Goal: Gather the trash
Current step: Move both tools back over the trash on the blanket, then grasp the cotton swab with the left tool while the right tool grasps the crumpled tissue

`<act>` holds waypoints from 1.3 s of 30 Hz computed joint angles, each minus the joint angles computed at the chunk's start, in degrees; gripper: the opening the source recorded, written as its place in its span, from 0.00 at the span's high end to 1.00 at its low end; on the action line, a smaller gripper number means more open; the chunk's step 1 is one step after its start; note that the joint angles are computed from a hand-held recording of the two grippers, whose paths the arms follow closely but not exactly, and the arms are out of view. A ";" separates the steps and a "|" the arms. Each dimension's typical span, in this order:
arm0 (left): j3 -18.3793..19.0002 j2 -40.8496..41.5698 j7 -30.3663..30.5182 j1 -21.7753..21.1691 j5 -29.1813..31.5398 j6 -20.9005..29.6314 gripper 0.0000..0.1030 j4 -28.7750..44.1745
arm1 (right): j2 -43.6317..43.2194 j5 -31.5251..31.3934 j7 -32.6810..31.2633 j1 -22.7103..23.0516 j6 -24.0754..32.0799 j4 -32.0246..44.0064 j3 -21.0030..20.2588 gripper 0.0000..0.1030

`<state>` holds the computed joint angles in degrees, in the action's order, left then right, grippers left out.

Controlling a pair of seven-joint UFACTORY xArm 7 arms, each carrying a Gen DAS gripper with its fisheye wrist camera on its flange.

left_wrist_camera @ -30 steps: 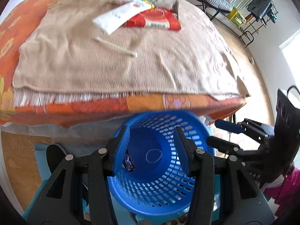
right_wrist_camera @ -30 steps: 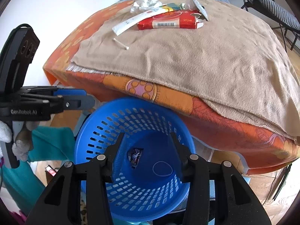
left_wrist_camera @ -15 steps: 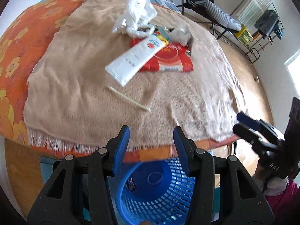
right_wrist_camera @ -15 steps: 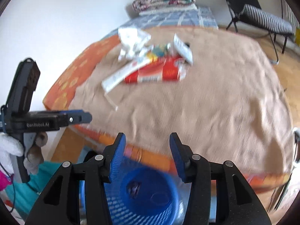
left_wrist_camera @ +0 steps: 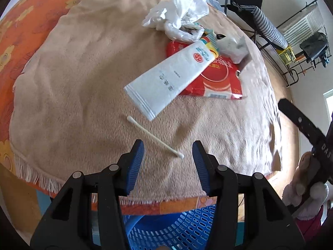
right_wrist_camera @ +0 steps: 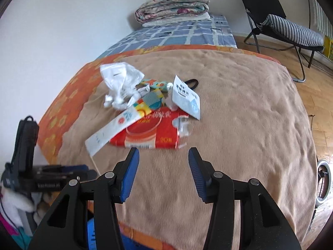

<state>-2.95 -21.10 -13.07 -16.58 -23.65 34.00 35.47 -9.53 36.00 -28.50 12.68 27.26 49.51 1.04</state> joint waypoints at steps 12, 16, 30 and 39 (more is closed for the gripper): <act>-0.16 4.15 0.71 0.20 -0.29 -2.41 0.68 1.79 | 13.71 -11.45 9.01 -2.23 -2.65 11.07 3.61 0.54; 0.26 4.39 2.29 0.52 -0.26 -2.26 0.79 1.92 | 17.42 -18.44 15.19 -2.75 -4.30 13.97 3.84 0.54; 0.94 4.41 1.14 1.08 -4.33 -1.34 0.74 2.43 | 22.73 -19.96 16.32 -6.09 -5.64 18.40 6.25 0.59; -3.55 7.37 -5.78 2.31 7.71 -3.90 0.70 4.46 | 23.03 -21.28 17.48 -5.77 -6.43 18.59 6.02 0.70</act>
